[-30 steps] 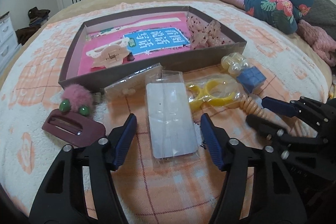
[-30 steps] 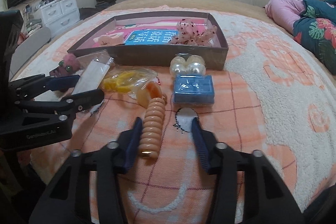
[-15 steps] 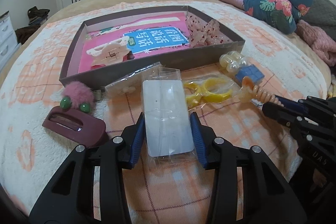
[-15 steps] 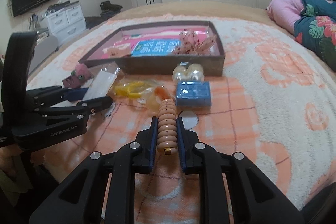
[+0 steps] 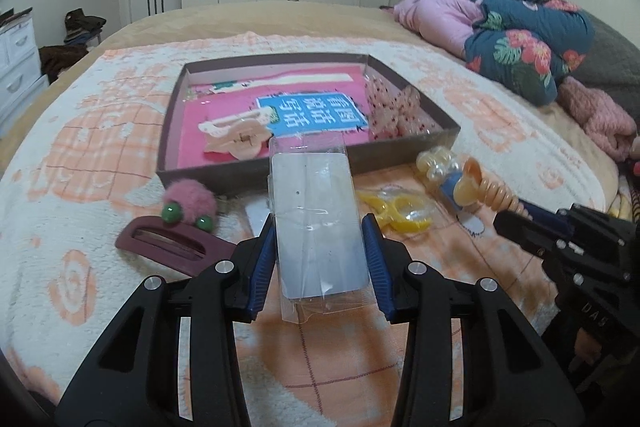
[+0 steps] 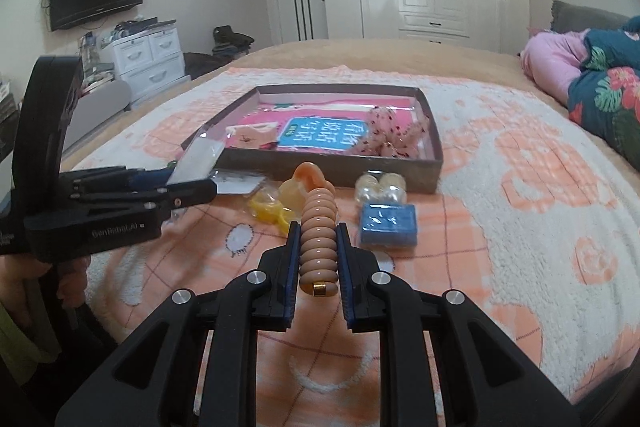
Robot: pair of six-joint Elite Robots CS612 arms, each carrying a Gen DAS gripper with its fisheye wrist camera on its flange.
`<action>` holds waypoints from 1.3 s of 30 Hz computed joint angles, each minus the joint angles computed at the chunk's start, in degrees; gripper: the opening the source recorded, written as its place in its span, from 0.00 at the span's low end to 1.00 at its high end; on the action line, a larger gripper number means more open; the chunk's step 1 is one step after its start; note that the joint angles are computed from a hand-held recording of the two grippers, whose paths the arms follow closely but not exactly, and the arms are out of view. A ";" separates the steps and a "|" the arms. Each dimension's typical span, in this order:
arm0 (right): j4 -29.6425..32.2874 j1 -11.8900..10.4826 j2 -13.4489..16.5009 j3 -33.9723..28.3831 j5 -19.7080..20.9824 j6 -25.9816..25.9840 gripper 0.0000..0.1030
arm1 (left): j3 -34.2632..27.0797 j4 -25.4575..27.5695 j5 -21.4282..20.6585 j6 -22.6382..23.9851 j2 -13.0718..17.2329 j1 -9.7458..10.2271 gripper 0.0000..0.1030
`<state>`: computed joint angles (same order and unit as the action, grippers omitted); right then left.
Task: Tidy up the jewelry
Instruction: 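Carry the bag into the tray with the left while the right drops the spiral tie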
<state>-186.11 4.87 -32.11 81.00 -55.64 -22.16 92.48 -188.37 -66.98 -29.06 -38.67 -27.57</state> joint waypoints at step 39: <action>3.80 1.74 4.12 -12.62 0.69 2.84 0.16 | -1.67 -1.91 3.20 -6.52 0.09 2.68 0.33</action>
<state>-182.32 6.61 -27.99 68.38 -54.94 -19.33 90.81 -190.28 -63.78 -35.58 -38.58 -24.89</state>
